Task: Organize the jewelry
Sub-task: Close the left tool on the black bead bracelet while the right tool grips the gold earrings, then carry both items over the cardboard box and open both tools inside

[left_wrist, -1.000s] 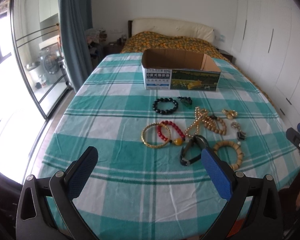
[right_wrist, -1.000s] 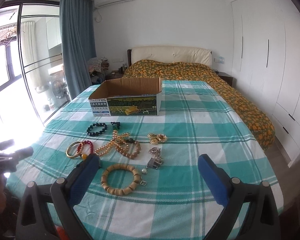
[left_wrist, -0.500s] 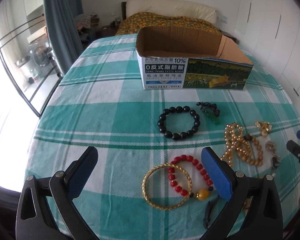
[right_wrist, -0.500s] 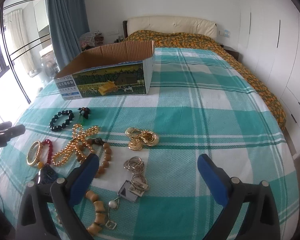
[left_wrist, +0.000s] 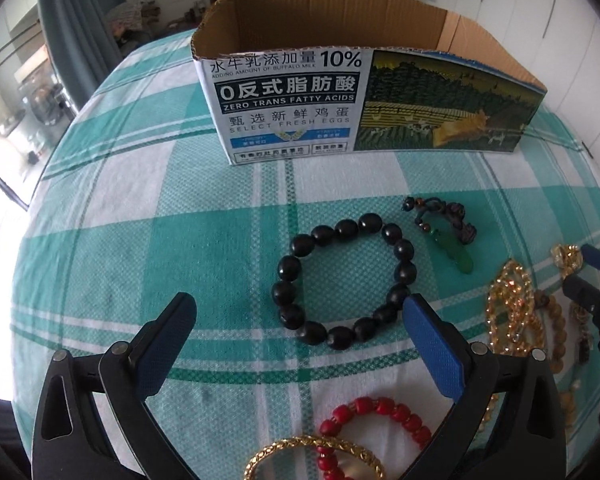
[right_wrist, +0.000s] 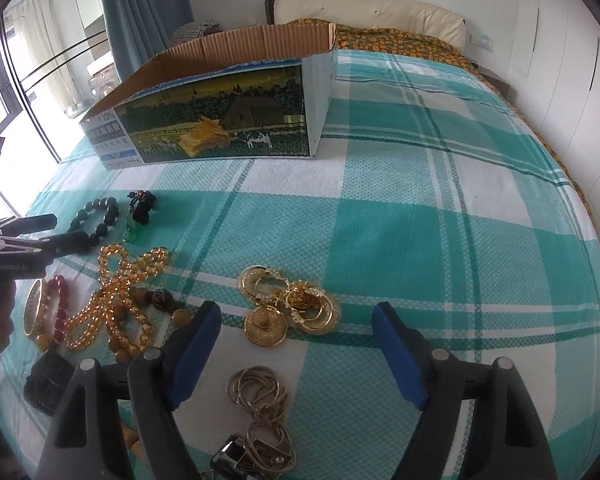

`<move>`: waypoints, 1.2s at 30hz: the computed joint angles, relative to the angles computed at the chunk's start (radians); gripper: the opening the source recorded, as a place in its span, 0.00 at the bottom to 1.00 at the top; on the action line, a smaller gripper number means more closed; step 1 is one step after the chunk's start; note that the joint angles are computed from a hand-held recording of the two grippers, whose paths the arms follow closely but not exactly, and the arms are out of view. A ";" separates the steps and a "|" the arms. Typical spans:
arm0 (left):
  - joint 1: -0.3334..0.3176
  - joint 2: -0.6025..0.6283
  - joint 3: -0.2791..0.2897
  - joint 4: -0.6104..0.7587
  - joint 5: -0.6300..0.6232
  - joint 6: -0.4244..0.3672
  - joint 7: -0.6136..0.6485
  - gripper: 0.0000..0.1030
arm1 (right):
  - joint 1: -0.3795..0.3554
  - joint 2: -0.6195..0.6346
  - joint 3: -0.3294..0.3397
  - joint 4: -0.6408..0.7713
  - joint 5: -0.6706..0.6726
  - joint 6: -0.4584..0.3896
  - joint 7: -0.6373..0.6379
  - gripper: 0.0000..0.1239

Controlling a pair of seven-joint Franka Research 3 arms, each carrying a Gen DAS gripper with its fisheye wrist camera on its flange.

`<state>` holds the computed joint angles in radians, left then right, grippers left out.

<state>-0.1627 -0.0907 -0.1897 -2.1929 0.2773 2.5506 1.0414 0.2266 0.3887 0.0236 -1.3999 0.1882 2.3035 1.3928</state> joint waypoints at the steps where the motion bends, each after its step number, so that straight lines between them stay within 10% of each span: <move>1: 0.001 0.002 -0.001 0.000 0.006 -0.001 -0.005 1.00 | 0.003 0.003 -0.001 0.000 -0.009 0.006 -0.004 0.64; 18: 0.020 -0.066 0.017 -0.039 -0.078 0.020 -0.037 0.98 | 0.016 0.031 0.000 0.031 -0.035 0.027 -0.088 0.35; 24: 0.009 -0.013 -0.013 0.019 0.016 -0.041 -0.073 0.69 | -0.003 0.056 0.007 0.079 0.012 -0.016 -0.065 0.19; 28: -0.023 0.006 -0.018 0.052 -0.023 -0.046 -0.014 0.10 | -0.017 0.075 0.013 0.118 0.047 -0.053 -0.054 0.19; 36: -0.037 -0.024 -0.007 0.078 -0.142 -0.016 0.032 0.09 | -0.047 0.061 0.025 0.158 0.120 -0.087 -0.063 0.19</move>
<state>-0.1996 -0.1145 -0.1965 -2.1145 0.1353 2.5341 1.0735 0.1799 0.4493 0.0490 -1.2419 0.3079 2.2164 1.3303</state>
